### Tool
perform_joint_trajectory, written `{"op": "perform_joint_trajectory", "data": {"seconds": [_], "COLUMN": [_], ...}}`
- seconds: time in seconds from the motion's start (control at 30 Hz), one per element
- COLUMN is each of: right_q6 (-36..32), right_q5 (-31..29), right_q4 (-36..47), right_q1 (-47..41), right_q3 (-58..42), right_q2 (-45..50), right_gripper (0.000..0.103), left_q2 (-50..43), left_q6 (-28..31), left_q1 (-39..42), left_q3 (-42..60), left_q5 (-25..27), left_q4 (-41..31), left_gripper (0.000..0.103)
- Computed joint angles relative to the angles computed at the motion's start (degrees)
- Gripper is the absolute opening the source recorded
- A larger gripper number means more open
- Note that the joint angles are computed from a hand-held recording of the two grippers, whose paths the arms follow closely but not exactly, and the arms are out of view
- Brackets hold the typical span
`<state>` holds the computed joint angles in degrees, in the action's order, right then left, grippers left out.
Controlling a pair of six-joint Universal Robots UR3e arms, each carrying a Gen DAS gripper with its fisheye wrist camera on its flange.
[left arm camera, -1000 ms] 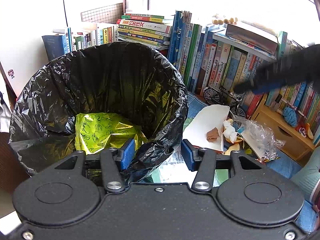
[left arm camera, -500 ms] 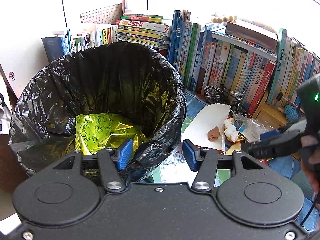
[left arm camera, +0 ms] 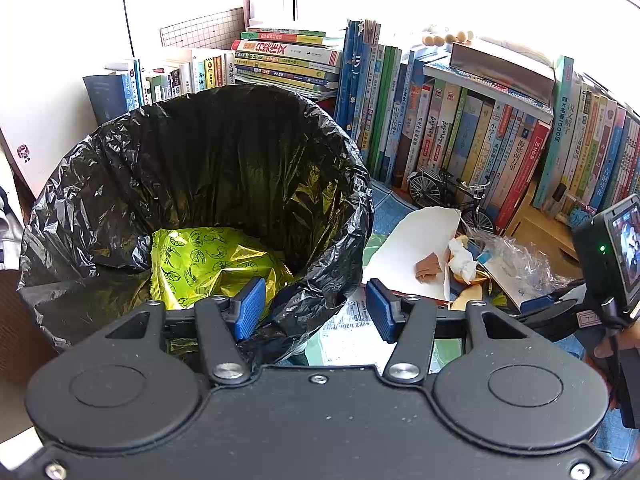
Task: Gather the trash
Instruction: 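Move the right gripper back over the litter toward the macaron snack box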
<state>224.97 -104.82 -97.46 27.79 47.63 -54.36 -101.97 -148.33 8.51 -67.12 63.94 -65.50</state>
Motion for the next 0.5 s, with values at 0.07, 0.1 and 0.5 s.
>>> {"op": "perform_joint_trajectory", "data": {"seconds": [0.07, 0.1, 0.5], "right_q6": [0.2, 0.2, 0.5], "right_q5": [0.0, 0.0, 0.3], "right_q4": [-0.4, -0.7, -2.0], "right_q1": [-0.1, -0.1, -1.0], "right_q3": [0.8, 1.2, 6.4], "right_q2": [-0.2, -0.3, -1.8], "right_gripper": [0.070, 0.071, 0.077], "left_q2": [0.0, 0.0, 0.0], "left_q6": [0.0, 0.0, 0.1], "left_q1": [0.0, 0.0, -0.1], "left_q3": [0.0, 0.0, 0.0], "left_q5": [0.0, 0.0, 0.1], "left_q4": [0.0, 0.0, 0.2], "left_gripper": [0.053, 0.053, 0.054]}}
